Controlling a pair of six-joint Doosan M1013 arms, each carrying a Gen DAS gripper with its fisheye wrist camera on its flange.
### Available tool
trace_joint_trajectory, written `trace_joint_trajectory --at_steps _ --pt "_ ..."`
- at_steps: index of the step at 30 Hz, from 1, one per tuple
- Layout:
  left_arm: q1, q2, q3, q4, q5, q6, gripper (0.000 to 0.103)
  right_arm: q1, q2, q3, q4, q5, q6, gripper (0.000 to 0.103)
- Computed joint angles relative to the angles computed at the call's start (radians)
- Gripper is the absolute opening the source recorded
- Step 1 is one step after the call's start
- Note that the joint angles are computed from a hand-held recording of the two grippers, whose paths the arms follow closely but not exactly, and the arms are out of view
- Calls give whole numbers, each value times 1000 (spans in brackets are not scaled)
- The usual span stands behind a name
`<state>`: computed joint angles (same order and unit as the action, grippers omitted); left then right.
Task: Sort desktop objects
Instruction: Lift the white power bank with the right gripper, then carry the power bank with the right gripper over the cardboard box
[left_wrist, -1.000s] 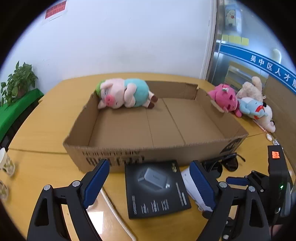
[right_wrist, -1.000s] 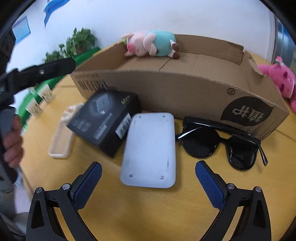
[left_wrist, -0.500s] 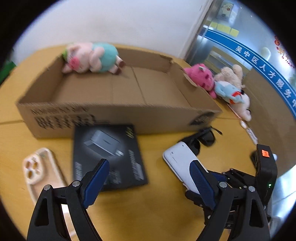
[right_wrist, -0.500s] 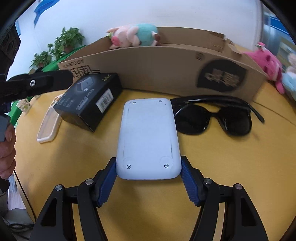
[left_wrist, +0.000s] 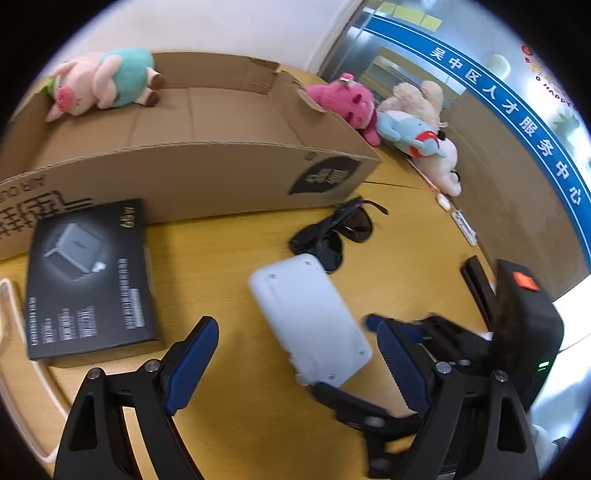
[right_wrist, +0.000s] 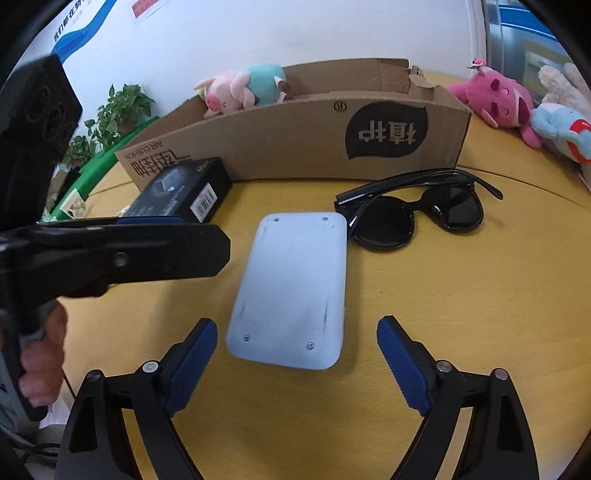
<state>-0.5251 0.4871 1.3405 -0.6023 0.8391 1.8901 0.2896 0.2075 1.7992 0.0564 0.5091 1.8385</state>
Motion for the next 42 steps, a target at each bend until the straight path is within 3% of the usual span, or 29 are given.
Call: trace_joint_trajectory --at_steps 4,6,9,10,14,19,27,31,34,37,42 --pt "-2 39 -46 7 65 -47 83 -1 9 -6 -2 6 -20 72" --pt "2 60 -65 -17 102 -73 72 8 13 -11 -64 20 21 66" --pt "1 84 -83 -56 153 -61 61 -8 4 1 10 5 -29 66" --pt "-1 87 -80 -61 156 -63 53 -11 2 6 34 -2 -46 66" --pt "-6 74 -58 -50 113 -67 47 -24 -5 17 134 -23 -118 65" --pt "-3 58 -36 -64 91 -49 41 -24 -3 19 168 -35 -145 65" --pt "6 2 -36 -82 -10 25 39 0 -25 -4 133 -118 -150 65" --pt "24 3 -102 -123 -32 89 37 0 -23 -60 100 -159 -179 65" --pt "38 25 -187 -143 -15 132 36 -18 -20 -108 176 -193 -276 65" --pt "49 62 -289 -140 13 151 35 -25 -6 -164 137 -209 -267 65" --pt "67 161 -505 -123 83 132 35 -57 45 -287 201 -190 -354 65"
